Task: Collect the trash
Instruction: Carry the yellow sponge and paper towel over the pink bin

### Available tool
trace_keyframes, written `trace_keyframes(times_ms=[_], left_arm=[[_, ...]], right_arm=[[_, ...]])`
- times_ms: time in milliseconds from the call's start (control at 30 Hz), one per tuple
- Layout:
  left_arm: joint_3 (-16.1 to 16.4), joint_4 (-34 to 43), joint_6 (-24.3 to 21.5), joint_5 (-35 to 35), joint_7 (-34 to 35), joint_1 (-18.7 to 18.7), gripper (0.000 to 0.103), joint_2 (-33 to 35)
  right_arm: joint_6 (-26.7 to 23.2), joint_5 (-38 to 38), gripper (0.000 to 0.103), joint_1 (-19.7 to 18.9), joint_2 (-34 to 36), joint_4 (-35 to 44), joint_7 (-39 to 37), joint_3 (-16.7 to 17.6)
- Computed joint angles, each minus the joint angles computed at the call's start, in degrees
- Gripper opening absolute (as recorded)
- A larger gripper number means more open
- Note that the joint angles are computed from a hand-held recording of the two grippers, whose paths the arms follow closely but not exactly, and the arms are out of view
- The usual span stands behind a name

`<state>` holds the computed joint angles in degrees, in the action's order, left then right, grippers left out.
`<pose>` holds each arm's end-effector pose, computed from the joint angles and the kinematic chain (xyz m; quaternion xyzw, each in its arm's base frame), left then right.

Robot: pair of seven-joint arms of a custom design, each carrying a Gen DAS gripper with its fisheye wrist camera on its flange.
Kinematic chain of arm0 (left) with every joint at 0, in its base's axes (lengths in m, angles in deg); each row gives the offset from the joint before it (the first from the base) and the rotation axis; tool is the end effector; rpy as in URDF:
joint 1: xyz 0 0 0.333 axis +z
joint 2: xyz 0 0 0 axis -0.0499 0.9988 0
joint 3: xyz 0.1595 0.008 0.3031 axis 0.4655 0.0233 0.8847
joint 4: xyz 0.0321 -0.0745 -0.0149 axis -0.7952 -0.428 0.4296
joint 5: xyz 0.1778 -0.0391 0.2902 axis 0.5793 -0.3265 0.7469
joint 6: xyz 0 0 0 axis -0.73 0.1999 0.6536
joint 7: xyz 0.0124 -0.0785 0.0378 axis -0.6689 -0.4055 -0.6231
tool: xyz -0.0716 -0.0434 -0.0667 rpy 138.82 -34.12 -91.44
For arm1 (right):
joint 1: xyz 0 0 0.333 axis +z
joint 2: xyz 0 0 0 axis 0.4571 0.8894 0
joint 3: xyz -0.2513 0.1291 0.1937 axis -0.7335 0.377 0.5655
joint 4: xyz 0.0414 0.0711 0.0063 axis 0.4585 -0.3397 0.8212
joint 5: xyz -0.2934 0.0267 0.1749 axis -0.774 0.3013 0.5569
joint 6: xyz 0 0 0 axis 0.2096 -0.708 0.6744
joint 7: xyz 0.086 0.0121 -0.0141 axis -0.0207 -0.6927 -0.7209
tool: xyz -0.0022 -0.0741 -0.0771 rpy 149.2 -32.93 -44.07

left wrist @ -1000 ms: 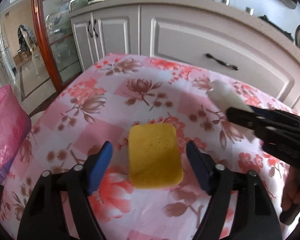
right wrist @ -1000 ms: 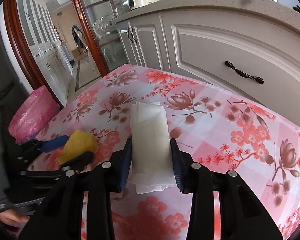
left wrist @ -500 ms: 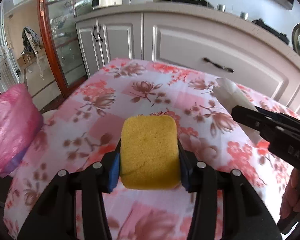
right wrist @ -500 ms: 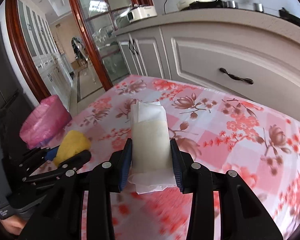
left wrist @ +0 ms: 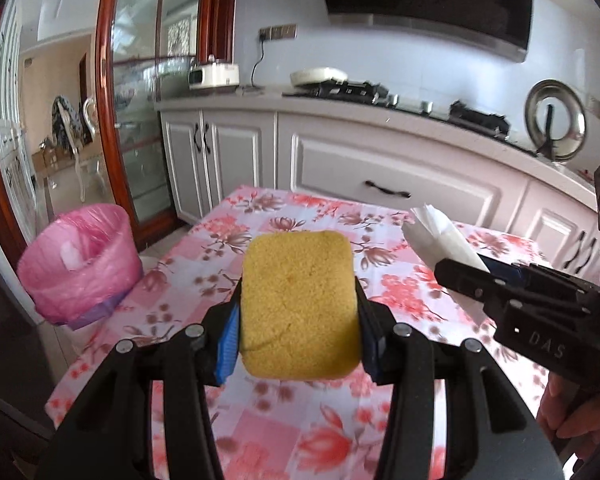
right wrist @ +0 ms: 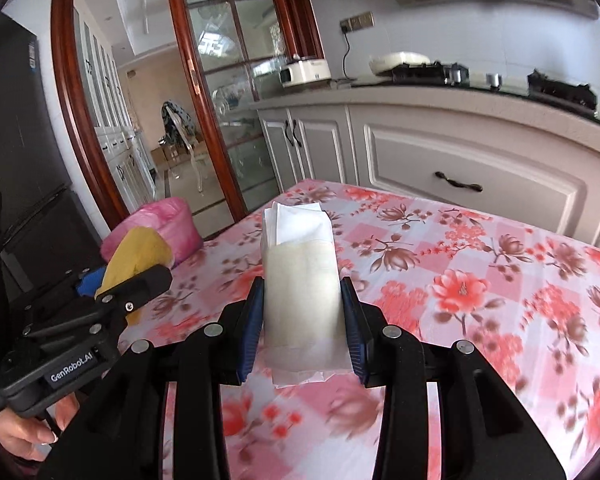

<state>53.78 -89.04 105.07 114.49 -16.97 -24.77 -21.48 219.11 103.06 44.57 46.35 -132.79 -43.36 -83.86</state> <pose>0.4610 -0.3436 0.5236 -0.6298 0.6060 -0.3525 0.3346 0.4689 0.0947 0.5499 -0.7083 0.5069 -0.1671 0.4619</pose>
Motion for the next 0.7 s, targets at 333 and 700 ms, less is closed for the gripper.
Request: trace_keyframes(times_ms=[333, 700], left_arm=[[-4.4, -11.3, -0.2, 8.9, -10.5, 0.2, 0.047, -11.9], [-8.0, -18.7, -1.1, 11.7, -15.5, 1.6, 0.047, -22.1]], right_arm=[[8.6, 6.0, 0.037, 5.2, -13.3, -10.8, -3.9, 2.0], [14.7, 2.2, 0.037, 12.4, -19.3, -13.1, -1.7, 2.1]])
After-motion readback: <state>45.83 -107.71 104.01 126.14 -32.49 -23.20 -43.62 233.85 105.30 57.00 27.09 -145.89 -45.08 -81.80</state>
